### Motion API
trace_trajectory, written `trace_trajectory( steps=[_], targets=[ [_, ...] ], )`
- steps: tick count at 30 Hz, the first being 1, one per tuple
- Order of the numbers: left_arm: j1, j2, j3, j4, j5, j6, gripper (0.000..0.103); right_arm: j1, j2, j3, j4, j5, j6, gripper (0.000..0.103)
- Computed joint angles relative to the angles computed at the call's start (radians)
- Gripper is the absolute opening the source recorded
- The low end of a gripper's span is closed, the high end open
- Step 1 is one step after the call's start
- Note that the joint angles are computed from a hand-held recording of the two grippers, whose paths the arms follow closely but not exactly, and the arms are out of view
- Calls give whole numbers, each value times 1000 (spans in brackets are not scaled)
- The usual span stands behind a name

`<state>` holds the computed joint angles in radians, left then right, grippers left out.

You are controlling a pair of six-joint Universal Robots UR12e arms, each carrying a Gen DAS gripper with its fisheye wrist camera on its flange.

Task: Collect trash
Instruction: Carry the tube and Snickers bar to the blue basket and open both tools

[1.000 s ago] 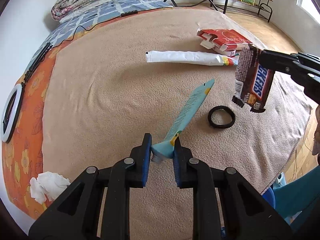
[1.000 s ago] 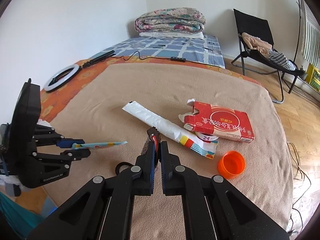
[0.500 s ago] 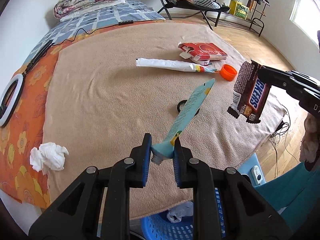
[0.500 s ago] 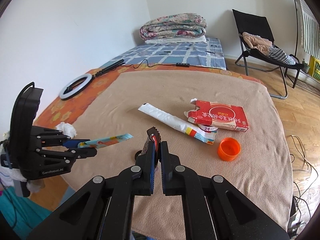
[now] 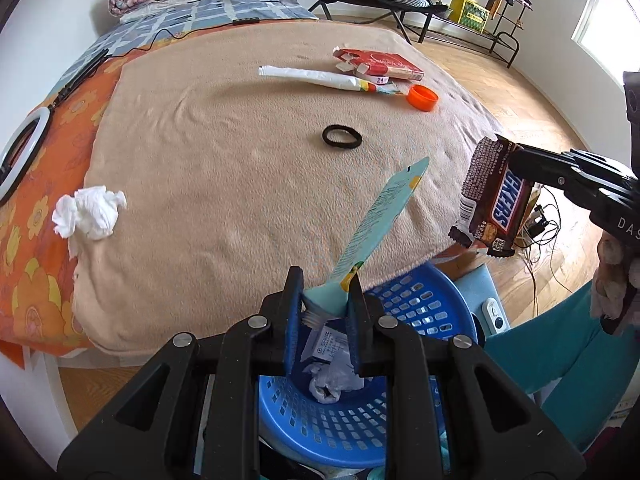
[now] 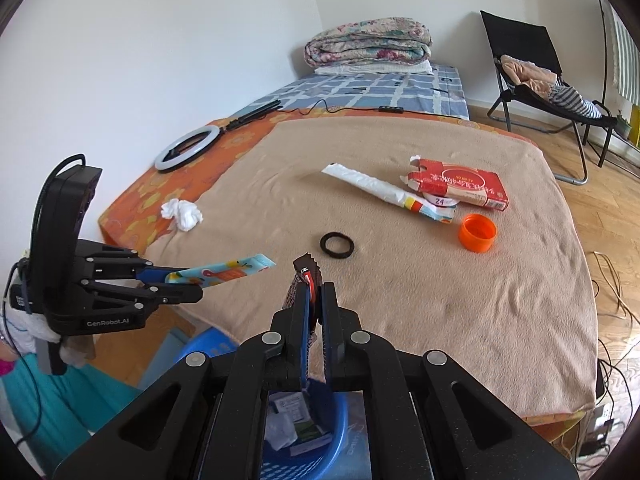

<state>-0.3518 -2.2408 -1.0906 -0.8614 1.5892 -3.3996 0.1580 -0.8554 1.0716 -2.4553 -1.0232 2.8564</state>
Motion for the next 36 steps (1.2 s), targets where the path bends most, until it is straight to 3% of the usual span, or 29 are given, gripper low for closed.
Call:
trace_trajectory(
  steps=[16, 25, 36],
  targets=[
    [-7, 43, -137, -38, -58, -45, 19, 17, -47, 115, 109, -25, -88, 4],
    [-14, 28, -136, -87, -76, -45, 19, 30, -48, 136, 184, -58, -137, 4],
    [-20, 4, -97, -141, -66, -56, 21, 30, -38, 133, 224, -86, -136, 5]
  ],
)
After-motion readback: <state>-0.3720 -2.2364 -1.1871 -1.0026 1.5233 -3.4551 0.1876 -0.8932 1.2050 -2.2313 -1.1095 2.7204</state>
